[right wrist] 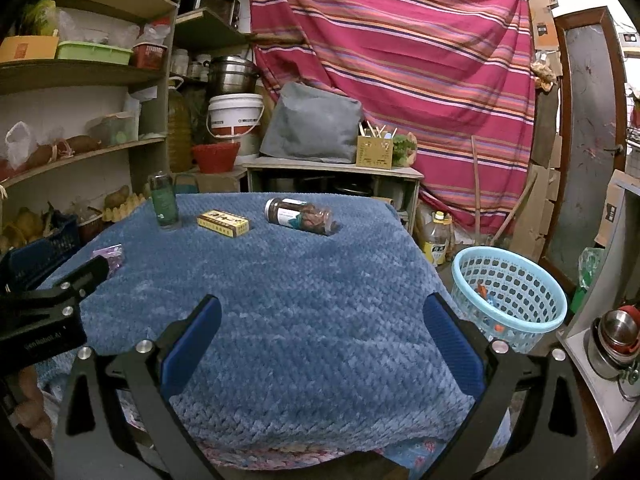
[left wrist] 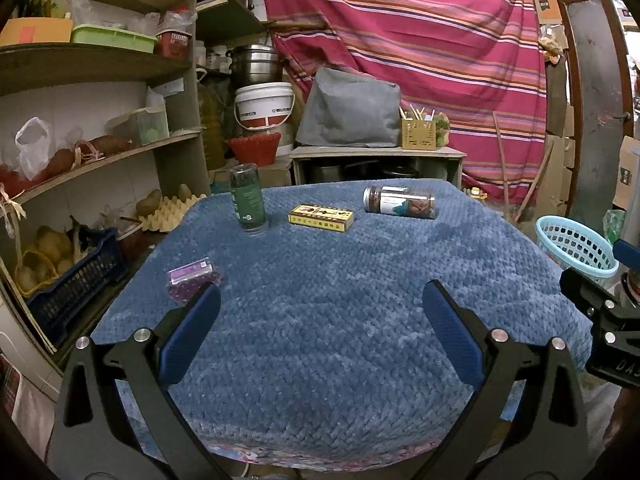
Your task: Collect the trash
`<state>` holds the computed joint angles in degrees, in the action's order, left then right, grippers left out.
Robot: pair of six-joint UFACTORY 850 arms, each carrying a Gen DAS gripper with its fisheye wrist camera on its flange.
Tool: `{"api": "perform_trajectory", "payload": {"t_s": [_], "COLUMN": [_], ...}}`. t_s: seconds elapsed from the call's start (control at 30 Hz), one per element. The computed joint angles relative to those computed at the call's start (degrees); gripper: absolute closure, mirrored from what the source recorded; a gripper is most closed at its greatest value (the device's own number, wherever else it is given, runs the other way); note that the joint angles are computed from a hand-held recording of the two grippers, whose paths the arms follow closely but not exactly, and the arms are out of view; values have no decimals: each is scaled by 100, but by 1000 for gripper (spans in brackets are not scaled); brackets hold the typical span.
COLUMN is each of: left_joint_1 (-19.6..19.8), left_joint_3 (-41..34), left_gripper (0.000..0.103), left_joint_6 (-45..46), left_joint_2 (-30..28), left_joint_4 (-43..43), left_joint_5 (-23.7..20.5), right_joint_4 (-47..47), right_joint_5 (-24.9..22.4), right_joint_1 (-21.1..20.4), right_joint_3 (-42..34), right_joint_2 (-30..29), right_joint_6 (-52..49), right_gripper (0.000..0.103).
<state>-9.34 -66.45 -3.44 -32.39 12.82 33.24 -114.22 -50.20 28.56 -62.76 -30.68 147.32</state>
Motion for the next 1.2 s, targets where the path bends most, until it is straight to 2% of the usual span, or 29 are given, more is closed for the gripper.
{"api": "perform_trajectory", "payload": {"t_s": [1.2], "left_joint_1": [-11], "left_joint_3": [31], "left_gripper": [5], "left_joint_6": [-59], "left_joint_2": [67], "left_joint_4": [-9], "left_joint_5": [-6], "right_joint_4": [63], "right_joint_5": [-24], "right_joint_1": [6], "right_joint_3": [2], "right_joint_2": [12], "right_joint_6": [-61], "right_gripper": [4]}}
